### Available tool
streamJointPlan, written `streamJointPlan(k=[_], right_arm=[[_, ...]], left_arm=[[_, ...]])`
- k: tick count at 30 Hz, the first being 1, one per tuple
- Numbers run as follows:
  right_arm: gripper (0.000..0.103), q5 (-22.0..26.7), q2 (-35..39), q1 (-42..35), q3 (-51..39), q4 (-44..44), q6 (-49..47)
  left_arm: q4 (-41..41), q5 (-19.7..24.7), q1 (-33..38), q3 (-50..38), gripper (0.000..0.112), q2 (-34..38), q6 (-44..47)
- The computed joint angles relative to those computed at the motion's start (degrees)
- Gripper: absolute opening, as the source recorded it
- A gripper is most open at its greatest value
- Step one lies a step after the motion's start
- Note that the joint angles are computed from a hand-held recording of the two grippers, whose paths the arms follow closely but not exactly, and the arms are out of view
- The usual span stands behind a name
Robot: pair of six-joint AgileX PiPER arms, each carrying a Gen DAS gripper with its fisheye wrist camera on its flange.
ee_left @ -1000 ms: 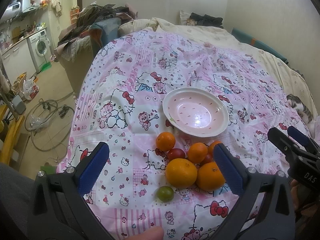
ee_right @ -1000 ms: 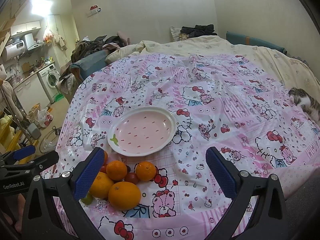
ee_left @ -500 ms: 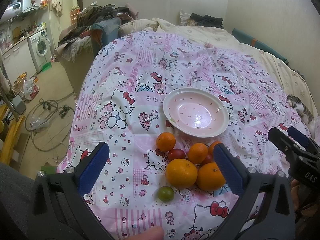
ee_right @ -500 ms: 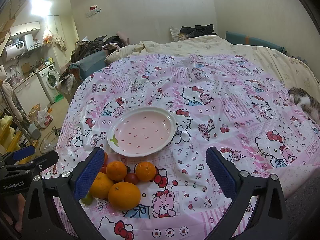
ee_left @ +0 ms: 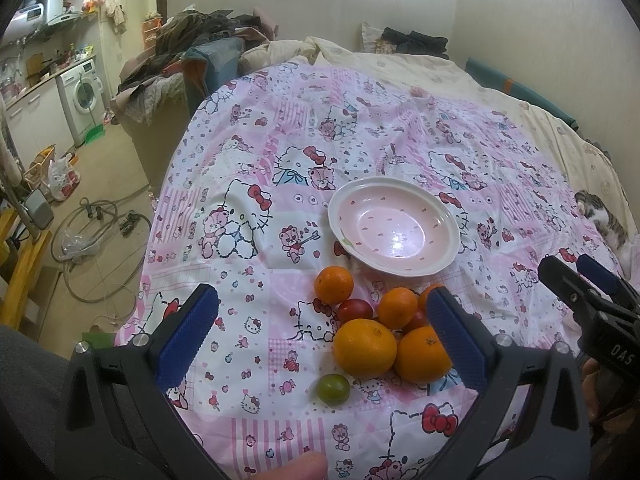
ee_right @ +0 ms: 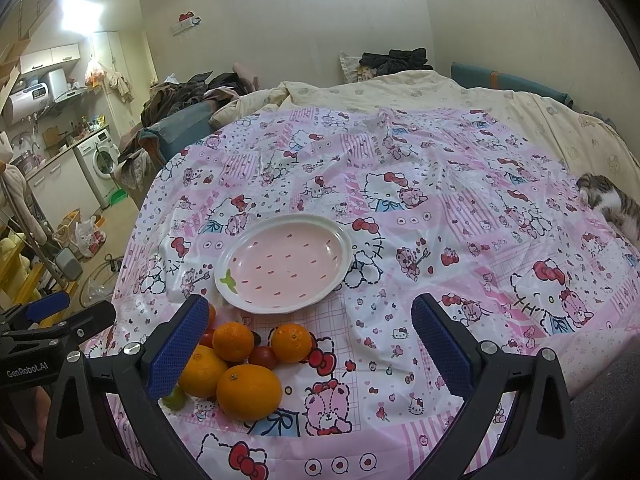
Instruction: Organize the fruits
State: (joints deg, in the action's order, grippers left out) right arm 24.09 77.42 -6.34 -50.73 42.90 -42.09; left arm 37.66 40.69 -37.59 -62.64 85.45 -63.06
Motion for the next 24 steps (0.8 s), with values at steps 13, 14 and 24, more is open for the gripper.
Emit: streamJointPlan(k=[13,14,24], right_arm=[[0.103,0.1,0.1,-0.2,0.1,0.6,-0.7],[0.103,0.1,0.2,-0.2,0.1,0.7,-0.8],[0.103,0.2,0.2,-0.2,0.1,0.6,-0.6]], left_arm=[[0.2,-0.1,-0.1,0.1,0.103,0.0,-0.2],[0.2,0.0,-0.1,0.1,0.103,0.0,-0.3],[0.2,0.0,-0.1,0.1,0.103,0.0,-0.3]])
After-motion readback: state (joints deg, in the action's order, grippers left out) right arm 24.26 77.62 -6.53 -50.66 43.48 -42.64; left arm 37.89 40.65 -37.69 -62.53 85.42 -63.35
